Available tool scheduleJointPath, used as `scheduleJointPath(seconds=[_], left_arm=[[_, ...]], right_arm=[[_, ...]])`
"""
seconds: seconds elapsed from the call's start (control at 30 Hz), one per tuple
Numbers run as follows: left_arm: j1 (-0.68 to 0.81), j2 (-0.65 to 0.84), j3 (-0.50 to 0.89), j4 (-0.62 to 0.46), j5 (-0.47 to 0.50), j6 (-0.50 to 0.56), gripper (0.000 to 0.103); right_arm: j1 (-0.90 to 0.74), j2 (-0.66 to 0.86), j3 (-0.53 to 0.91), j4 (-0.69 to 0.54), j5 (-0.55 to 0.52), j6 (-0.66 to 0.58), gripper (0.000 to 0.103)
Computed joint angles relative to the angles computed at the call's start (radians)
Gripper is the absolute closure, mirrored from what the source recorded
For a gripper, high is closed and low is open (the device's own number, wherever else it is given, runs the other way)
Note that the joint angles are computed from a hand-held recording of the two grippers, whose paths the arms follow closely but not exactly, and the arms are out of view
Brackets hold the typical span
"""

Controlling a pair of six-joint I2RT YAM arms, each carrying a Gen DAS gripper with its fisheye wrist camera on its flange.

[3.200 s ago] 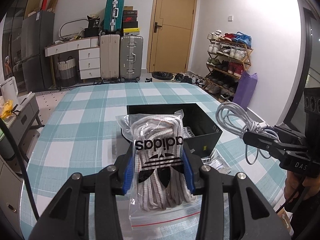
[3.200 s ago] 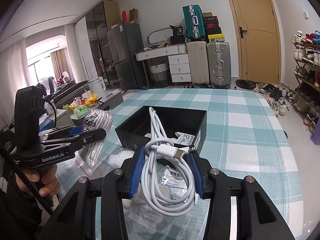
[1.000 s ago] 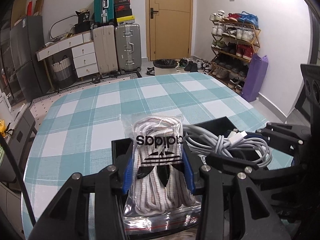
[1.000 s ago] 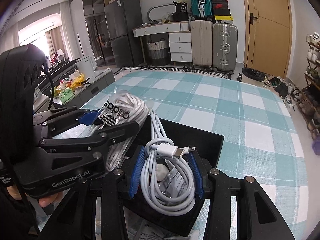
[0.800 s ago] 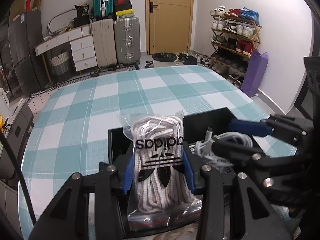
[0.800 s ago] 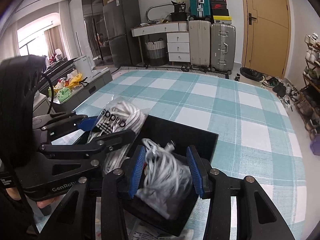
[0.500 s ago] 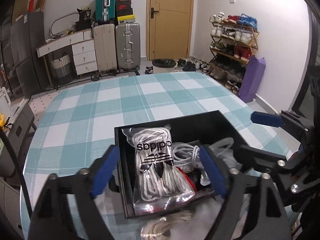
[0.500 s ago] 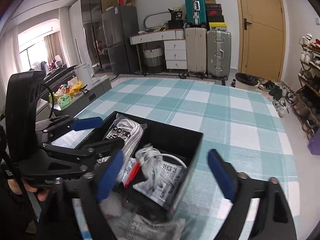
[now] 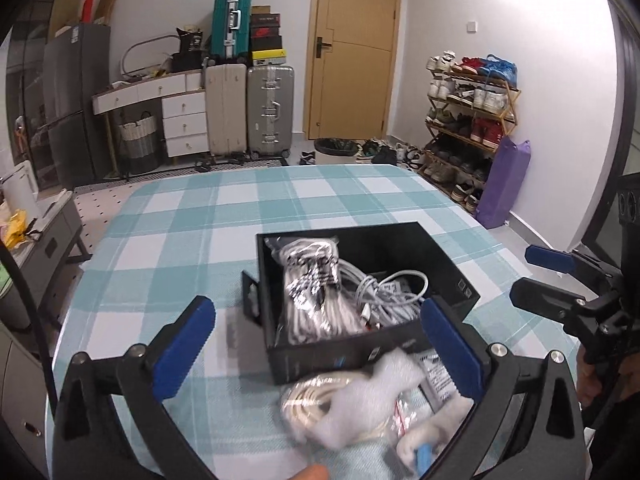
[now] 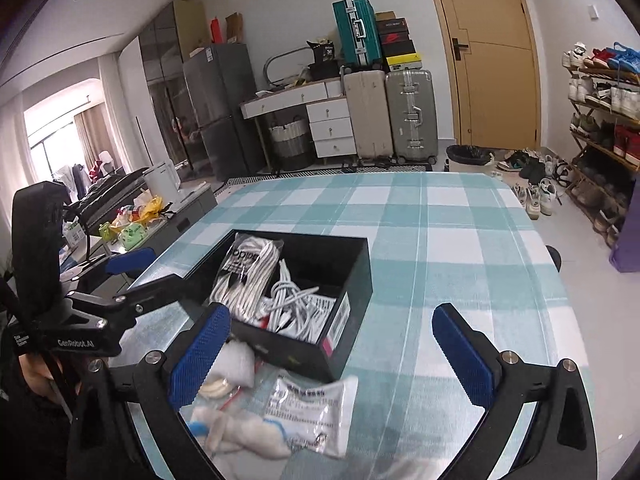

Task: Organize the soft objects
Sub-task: 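Close the right gripper on the white plush toy and lift it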

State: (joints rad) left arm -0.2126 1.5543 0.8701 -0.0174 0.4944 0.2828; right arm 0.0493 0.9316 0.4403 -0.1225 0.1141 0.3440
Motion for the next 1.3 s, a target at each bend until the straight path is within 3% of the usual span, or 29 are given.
scheduleJointPath(seconds=[0.2, 0.43, 1.3], left_arm=[[0.023, -0.065, -0.082, 0.032, -0.023, -0.003, 0.0], [0.04, -0.118, -0.177, 0.087, -0.05, 0.004, 0.0], [0.11, -0.025, -0.226, 0.065, 0.002, 0.091, 0.0]], right_arm=[[0.067, -0.019, -0.005, -0.064, 0.039, 0.011, 0.001], [0.124, -0.049, -0.011, -0.094, 0.007, -0.023, 0.0], [0.271, 0.303, 0.042, -0.007, -0.031, -0.046, 0.001]])
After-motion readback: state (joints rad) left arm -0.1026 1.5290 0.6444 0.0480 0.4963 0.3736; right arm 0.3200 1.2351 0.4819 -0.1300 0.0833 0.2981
